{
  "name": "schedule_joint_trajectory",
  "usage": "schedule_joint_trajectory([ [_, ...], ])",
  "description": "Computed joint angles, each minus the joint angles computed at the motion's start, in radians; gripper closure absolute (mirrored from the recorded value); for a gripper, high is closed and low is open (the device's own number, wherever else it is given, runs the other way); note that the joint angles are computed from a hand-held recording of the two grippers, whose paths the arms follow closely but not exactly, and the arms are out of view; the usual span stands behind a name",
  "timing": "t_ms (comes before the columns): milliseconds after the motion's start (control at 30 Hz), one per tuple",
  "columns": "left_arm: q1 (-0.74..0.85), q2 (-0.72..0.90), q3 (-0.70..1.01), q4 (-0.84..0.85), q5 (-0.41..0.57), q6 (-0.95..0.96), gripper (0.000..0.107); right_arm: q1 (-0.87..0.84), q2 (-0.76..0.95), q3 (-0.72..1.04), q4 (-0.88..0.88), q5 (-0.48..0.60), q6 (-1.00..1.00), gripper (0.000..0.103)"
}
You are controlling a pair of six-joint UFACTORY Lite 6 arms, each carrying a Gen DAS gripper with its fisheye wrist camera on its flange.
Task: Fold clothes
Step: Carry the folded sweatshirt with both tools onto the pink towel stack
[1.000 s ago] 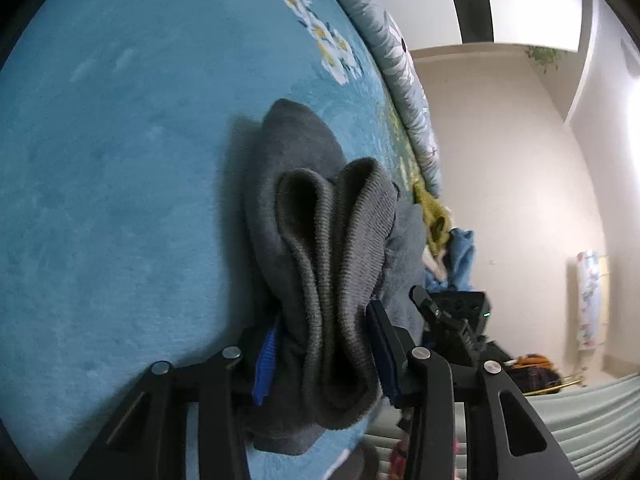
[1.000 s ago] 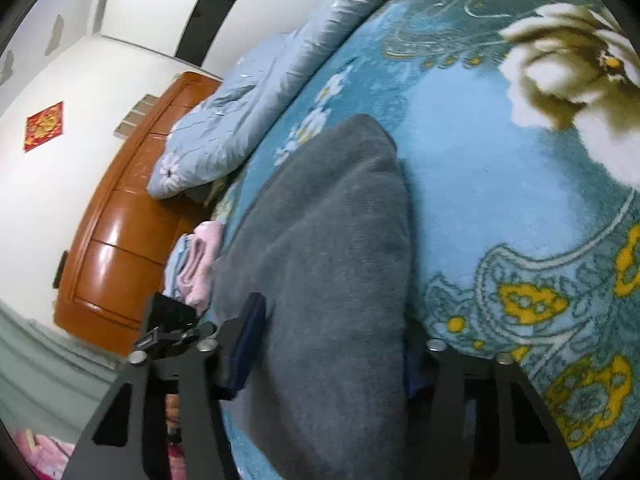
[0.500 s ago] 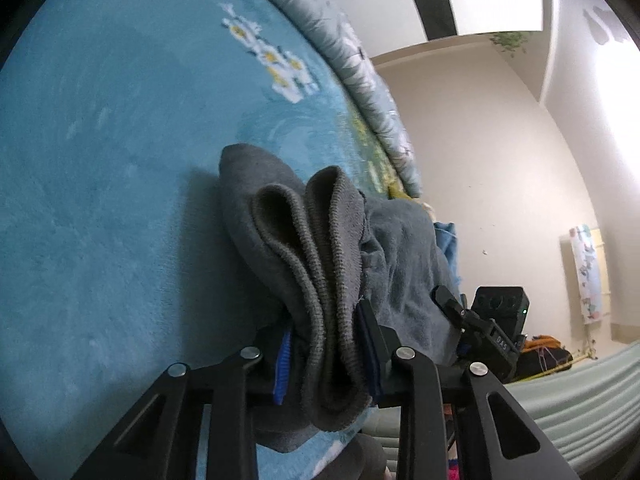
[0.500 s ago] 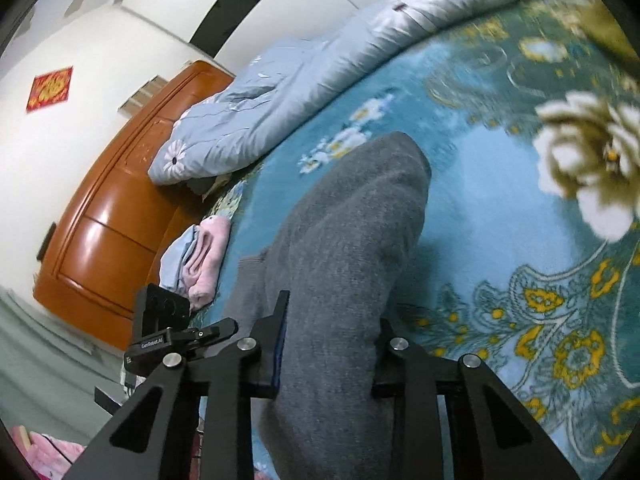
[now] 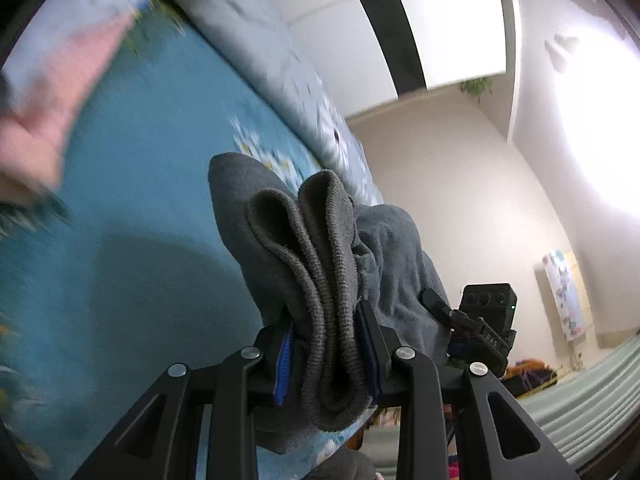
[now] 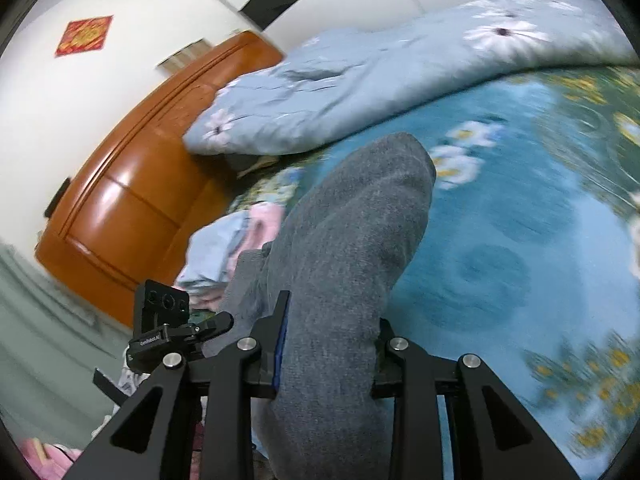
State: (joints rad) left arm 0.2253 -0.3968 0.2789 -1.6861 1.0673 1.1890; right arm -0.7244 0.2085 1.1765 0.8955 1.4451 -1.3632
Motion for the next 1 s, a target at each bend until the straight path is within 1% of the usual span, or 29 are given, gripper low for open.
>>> schedule_joint_trajectory([
  [133, 0.349, -0.037, 0.102, 0.252, 0.162, -0.087, 0.076, 0.21, -0.06, -0.026, 0.072, -0.055, 0.093, 0.073],
  [200, 0.491, -0.001, 0.195, 0.329, 0.231, -0.101, 0.076, 0.332, -0.06, -0.012, 0.126, -0.088, 0.153, 0.073],
  [267, 0.604, 0.08, 0.315, 0.384, 0.283, -0.111, 0.076, 0.459, -0.043, 0.024, 0.183, -0.131, 0.22, 0.073],
  [333, 0.651, 0.176, 0.43, 0.403, 0.29, -0.123, 0.076, 0.583, -0.008, 0.078, 0.232, -0.184, 0.283, 0.073],
  [433, 0.744, 0.332, 0.619, 0.466, 0.334, -0.115, 0.076, 0.734, 0.049, 0.16, 0.272, -0.256, 0.355, 0.073],
  [533, 0.801, 0.446, 0.748, 0.498, 0.349, -0.087, 0.076, 0.861, 0.102, 0.225, 0.293, -0.328, 0.406, 0.073],
  [600, 0.864, 0.507, 0.808, 0.529, 0.368, -0.057, 0.076, 0.937, 0.147, 0.275, 0.3, -0.375, 0.442, 0.073],
  [700, 0.922, 0.583, 0.857, 0.523, 0.363, -0.004, 0.076, 1.03, 0.23, 0.359, 0.309, -0.421, 0.488, 0.073],
  [833, 0.949, 0.691, 0.932, 0.478, 0.353, 0.036, 0.076, 1.118, 0.347, 0.48, 0.334, -0.47, 0.523, 0.073],
  [1000, 0.989, 0.82, 1.012, 0.437, 0.353, 0.077, 0.075, 1.176, 0.459, 0.598, 0.346, -0.511, 0.54, 0.073],
])
